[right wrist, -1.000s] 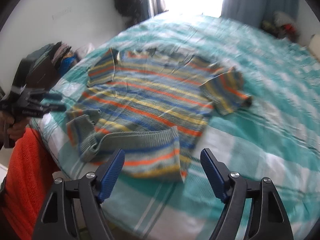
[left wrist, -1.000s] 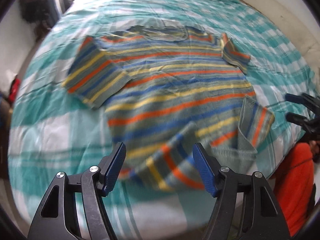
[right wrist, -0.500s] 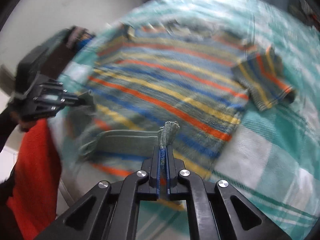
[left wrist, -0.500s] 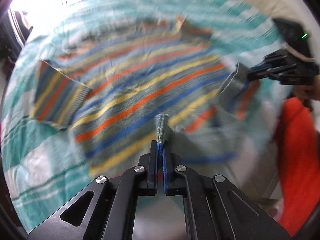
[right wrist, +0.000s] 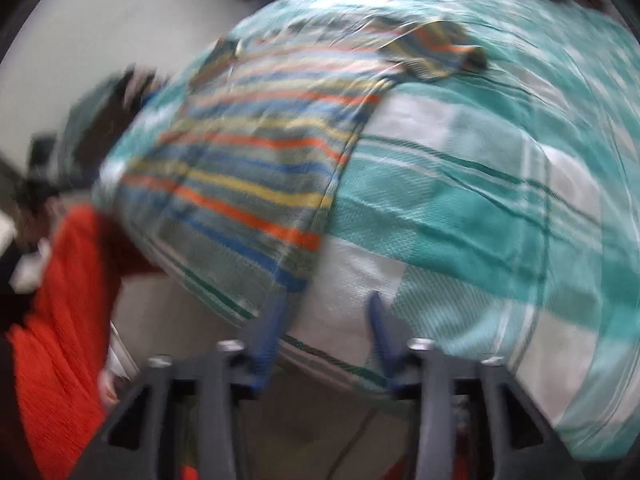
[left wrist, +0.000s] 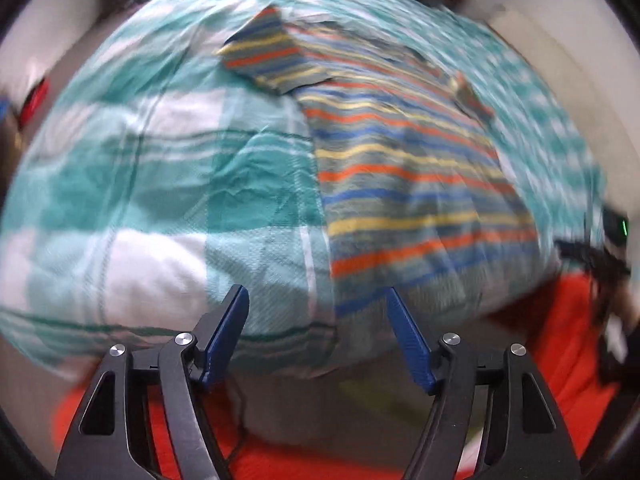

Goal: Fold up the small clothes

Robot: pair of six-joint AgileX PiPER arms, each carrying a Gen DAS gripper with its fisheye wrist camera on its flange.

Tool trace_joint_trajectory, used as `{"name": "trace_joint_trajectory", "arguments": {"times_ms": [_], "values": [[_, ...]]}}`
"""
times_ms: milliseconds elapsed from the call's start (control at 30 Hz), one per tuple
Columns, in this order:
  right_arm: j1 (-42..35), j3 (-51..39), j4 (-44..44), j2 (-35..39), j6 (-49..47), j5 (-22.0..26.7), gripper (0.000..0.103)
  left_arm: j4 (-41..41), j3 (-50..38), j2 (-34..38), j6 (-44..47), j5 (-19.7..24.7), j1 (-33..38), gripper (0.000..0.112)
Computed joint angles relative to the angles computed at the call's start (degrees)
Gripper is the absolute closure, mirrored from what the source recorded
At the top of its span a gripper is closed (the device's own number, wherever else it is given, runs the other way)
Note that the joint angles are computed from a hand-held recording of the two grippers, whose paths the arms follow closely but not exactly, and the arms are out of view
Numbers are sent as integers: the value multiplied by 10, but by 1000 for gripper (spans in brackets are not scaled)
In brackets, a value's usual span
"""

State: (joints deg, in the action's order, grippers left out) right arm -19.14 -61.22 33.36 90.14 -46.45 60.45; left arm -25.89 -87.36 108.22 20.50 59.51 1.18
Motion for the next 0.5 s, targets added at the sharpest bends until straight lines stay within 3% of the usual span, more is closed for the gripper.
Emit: {"name": "trace_joint_trajectory", "arguments": {"times_ms": [167,200,233,267,300,333,367,433,500], "values": [[-41,22,128,19,7,34,38,-16,24,24,-33,-22,-47,43],[-31,26,137,37,24,29,38,1,19,29,-48,-30,-65,50],[-22,31,144,49,29,19,39,14,24,25,-56,-32,-74,65],[-6,36,155,69,29,2,48,21,24,27,-65,-30,-77,77],[0,44,167,81,22,-3,71,23,18,31,-73,-21,-77,109],[8,40,183,103,22,1,88,14,11,36,-73,-9,-72,108],[2,51,188,102,16,9,97,7,26,19,-65,-11,-65,108],[6,47,193,86,24,18,98,-7,47,-19,-33,-12,-51,109],[-2,38,191,55,32,57,98,3,58,-43,-22,-8,-41,109]]}}
